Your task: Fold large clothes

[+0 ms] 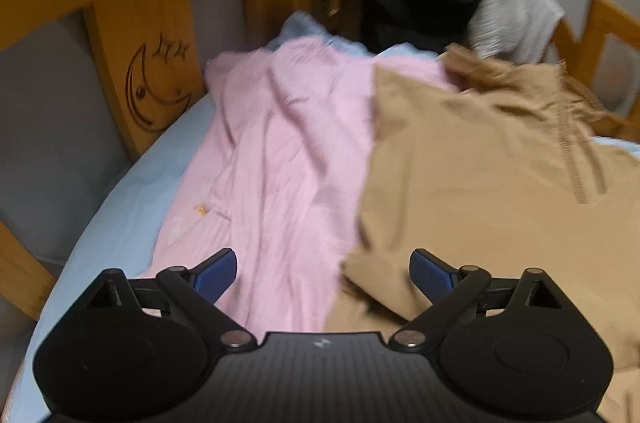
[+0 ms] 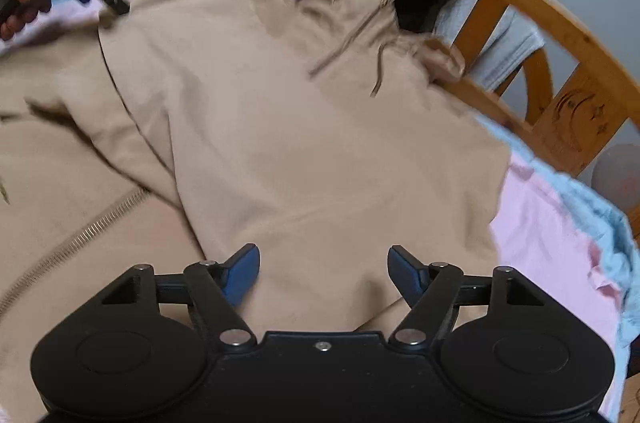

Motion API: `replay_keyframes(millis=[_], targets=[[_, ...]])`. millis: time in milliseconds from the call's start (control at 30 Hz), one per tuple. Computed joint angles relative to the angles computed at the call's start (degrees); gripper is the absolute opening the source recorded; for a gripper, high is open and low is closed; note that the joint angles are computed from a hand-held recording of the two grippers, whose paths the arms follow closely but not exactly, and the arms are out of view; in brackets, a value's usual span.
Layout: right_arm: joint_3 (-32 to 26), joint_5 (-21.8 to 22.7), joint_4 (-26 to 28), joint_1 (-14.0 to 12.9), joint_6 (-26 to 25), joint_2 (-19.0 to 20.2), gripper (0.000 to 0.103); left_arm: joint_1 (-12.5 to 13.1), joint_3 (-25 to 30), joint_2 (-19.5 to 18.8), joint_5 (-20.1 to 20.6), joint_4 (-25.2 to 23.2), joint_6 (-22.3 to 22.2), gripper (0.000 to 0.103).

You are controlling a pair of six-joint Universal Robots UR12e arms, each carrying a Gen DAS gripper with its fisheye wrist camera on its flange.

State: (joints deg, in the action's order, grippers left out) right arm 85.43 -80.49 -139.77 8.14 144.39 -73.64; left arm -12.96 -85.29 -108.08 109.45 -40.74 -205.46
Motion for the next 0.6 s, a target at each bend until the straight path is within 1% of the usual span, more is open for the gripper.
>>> replay_keyframes(millis=[33, 67, 133, 200, 267, 333, 400, 500, 600], targets=[[0.4, 0.8, -0.1, -0.3, 0.3, -0.7, 0.082, -0.2, -0.9, 1.0, -0.6, 0.8, 0.6, 0.097], [0.8, 1.4, 0.0, -0.6, 0.3, -1.5, 0.085, -0.3, -1.6, 1.7, -1.3, 1.4, 0.9, 0.099], [1.4, 2.9, 1.6, -1.4, -1.0, -3.2, 0.088, -0.3, -3.6, 3.9, -3.1, 2.2, 2.0, 0.101], [2.0, 3.2, 3.5, -1.9, -1.5, -4.6, 0.091, -0.2, -5.3, 5.7, -4.8, 1.7, 2.1, 0.101], [2.1, 3.2, 6.4, -2.5, 0.1, -5.6, 0.092, 0.2, -6.8, 7.5, -7.1, 0.0, 1.7, 0.101], [1.9, 2.2, 8.6, -2.9, 2.8, -6.0, 0.093, 0.6, -8.0, 9.0, -8.9, -1.9, 0.8, 0.101], [1.6, 1.0, 10.0, -3.2, 5.1, -6.0, 0.093, 0.7, -9.1, 10.1, -9.6, -2.4, -0.3, 0.101], [1.3, 0.2, 8.8, -3.6, 8.5, -5.5, 0.095, 0.2, -9.5, 10.4, -8.9, -1.7, -0.5, 0.101], [-0.1, 0.2, 5.1, -3.7, 13.4, -3.7, 0.096, -0.8, -8.7, 8.8, -7.9, 2.7, 0.4, 0.101]])
